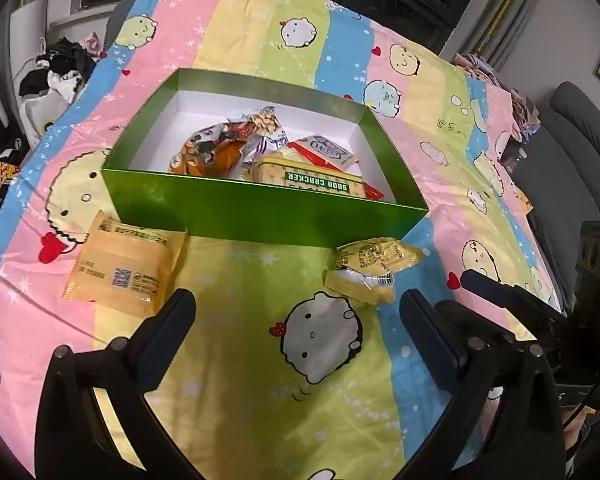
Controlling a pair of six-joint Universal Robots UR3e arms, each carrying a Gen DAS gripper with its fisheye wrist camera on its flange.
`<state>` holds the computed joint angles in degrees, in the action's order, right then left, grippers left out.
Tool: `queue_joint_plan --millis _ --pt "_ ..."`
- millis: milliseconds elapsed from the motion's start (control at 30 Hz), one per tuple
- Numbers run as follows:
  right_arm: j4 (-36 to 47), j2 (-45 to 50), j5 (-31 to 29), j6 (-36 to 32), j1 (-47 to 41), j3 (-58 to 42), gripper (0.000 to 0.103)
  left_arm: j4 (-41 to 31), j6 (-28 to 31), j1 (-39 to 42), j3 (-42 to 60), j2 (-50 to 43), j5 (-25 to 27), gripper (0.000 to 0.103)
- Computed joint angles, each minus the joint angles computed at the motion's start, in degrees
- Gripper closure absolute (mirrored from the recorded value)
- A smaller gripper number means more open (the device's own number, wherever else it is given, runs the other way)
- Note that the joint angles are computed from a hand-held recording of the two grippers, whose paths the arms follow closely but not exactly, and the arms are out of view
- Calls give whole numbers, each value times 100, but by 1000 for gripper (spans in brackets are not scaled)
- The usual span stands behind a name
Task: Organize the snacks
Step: 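Move the right tool toward the gold foil snack bag, then grasp the gold foil bag with the right tool and lift it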
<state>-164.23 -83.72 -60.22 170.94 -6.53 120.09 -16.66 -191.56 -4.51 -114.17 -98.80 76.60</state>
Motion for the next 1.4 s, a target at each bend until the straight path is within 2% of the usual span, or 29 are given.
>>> queue_joint_plan --millis 400,500,600,667,800,900,967,1000,1167,1400 --pt "-237 655 -219 -13 98 -312 11 21 -23 127 510 -838 -1022 3" --pt "-281 824 -277 -133 170 -408 11 14 -46 178 684 -1071 -1404 7" --pt "-242 948 21 -317 152 -469 11 -103 9 77 1001 -1343 -1412 14" --pt "-347 1056 -104 -404 275 -560 12 -289 31 80 1269 -1553 -1543 18" --pt "-117 1305 19 -602 349 -883 25 -596 55 84 1710 -1891 -1689 27" --pt "57 1531 -21 -614 429 -1159 32 -714 89 83 1835 -1988 -1755 27" --pt "201 1656 78 -635 417 -1295 39 -732 115 78 1853 -2022 -1770 34" --pt "241 1694 112 -624 412 -1330 44 -785 146 78 1894 -2058 -1806 42" --pt "312 1855 284 -613 340 -1390 54 -733 168 120 1863 -2123 -1916 49" --pt "146 1830 379 -650 343 -1255 59 -662 258 152 1694 -2016 -1943 51"
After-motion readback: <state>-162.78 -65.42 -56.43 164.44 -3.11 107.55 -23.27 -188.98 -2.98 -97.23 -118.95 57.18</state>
